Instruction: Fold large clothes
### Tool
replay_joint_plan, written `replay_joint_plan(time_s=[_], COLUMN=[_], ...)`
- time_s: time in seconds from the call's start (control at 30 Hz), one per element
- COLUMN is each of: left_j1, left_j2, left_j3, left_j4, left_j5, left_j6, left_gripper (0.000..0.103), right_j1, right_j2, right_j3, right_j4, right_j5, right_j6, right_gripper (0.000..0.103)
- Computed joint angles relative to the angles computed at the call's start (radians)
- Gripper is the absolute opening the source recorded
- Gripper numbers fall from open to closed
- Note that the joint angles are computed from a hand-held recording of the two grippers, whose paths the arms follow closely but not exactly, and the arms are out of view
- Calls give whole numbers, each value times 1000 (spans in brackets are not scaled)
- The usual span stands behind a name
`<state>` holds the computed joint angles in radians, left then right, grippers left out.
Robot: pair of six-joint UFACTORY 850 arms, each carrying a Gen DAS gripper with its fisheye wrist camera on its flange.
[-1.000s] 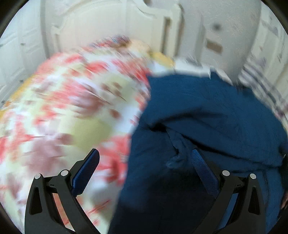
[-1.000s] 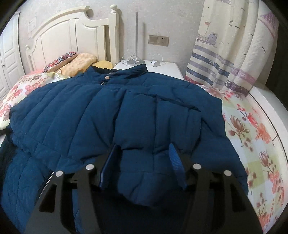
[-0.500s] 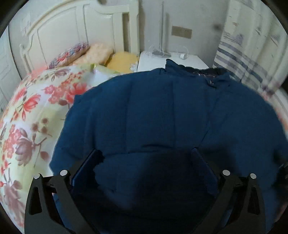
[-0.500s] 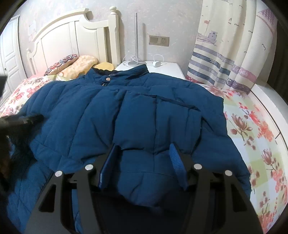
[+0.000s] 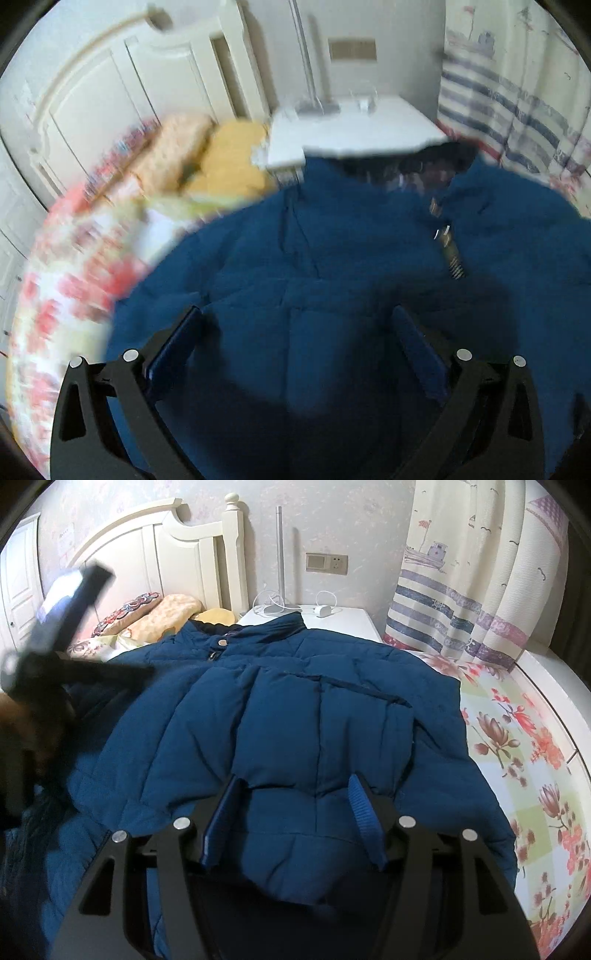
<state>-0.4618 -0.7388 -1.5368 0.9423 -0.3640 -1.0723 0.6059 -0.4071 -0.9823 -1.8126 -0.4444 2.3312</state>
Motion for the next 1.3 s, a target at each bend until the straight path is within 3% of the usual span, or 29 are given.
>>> replay_joint_plan(time_s=[0.07,0.13,0.2,0.27,0.33,0.43,0.53,0.67,0.83,0.93,1.07,1.3], left_j1=[9,7,1,3,18,64,59,56,59,64,65,67], left_j2=[29,85,158,167,121,96,94,101,107,112,112,110], left_j3=[48,111,182,212,194,188,188,206,215,220,221,218], left_j4=[57,253,462,590,566,537,560,619,644,657,661,649], left_j5=[46,61,20,-51,-69,58,37,28,39,55,60,65], left_j6=[-81,-267,-476,-601,-559,-569,-585,-644,-674,-692,-700,-688], left_gripper=[98,98,98,98,98,99,99,99,99,99,99,99], right_j1=[-1,-3,-3,-5,-4,2,12,38,51,13,-6,-95], right_j2=[0,2,3,4,3,0,5,51,-13,-111,-112,-119], right_j3=[0,3,5,5,3,-1,0,14,-111,-214,-240,-316], right_j4=[-6,-21,-26,-28,-23,-6,25,-43,132,387,528,514], right_j5=[5,8,9,11,7,-8,-28,-63,-75,-3,37,3], right_j6=[10,26,35,36,27,5,-22,74,-229,-538,-729,-731], right_gripper=[61,61,61,62,62,62,62,62,66,72,74,76])
